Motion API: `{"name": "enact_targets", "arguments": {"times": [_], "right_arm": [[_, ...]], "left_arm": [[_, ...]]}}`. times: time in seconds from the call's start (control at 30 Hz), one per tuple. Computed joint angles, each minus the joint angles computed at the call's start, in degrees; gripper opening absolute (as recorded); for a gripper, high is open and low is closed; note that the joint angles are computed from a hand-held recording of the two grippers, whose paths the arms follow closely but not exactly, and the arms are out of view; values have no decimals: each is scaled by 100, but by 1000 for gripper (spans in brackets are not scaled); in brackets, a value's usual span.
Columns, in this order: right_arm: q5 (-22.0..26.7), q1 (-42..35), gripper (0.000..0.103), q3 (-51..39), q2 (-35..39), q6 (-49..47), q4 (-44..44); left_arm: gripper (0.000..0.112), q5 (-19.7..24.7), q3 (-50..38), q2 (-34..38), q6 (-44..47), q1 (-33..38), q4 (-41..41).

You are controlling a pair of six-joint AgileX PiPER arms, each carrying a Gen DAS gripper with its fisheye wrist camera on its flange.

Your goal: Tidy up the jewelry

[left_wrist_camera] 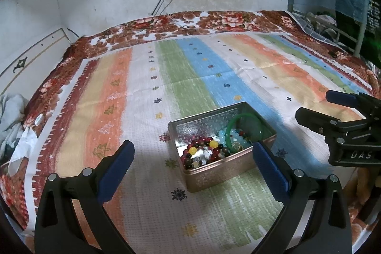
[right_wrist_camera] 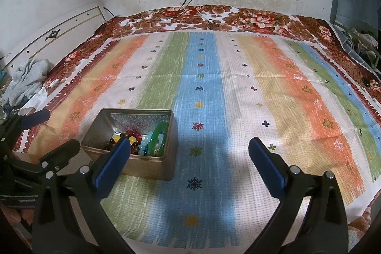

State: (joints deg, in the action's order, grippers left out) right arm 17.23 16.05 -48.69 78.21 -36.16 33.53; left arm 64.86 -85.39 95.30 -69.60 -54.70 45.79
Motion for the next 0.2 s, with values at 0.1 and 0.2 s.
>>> {"name": "enact_targets", "arguments": {"times": [0.1,0.2], "right_arm": [[3,3,98,1,-2,11,-6],[-7,12,98,2,-2,31,-19]], "left_arm": [[97,-25,-13,23,63,19,-74],[97,-18,0,25,24,0,-40]]}}
